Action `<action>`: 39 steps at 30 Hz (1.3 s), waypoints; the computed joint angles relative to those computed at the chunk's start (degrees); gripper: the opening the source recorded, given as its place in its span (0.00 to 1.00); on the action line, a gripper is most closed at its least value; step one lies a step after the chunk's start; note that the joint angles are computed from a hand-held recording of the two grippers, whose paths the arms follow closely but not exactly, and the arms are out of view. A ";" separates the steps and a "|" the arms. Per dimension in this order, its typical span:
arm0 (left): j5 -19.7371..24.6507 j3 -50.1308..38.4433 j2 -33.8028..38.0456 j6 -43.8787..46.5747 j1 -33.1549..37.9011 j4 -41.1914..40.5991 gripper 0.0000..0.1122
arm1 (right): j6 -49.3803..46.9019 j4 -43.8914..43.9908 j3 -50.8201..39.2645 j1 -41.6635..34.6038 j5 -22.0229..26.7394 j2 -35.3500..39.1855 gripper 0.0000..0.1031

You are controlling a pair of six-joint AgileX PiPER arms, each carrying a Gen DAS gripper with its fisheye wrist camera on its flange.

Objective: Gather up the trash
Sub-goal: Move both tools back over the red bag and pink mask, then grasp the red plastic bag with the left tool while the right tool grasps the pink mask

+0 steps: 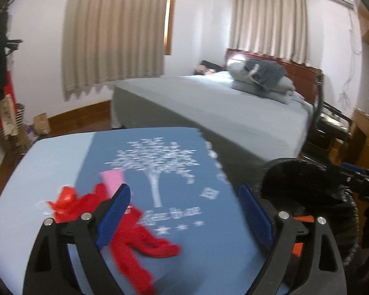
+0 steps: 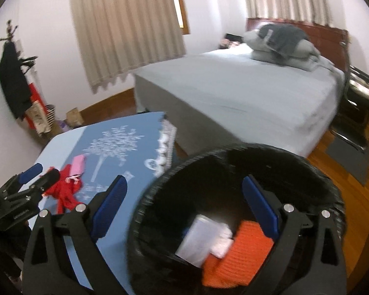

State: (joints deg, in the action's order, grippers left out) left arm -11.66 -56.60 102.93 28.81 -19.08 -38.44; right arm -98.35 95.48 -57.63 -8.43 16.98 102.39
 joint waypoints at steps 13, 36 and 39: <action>-3.60 5.25 -0.54 -7.21 13.29 8.37 0.78 | 2.10 0.16 -10.42 14.32 -3.28 7.56 0.90; 6.19 -11.00 15.02 -19.89 24.99 24.42 0.72 | 40.56 -37.26 -30.62 24.41 -6.54 23.00 0.90; 7.25 -11.67 15.53 -17.35 25.00 22.13 0.72 | 45.61 -42.15 -32.05 24.83 -6.24 24.20 0.90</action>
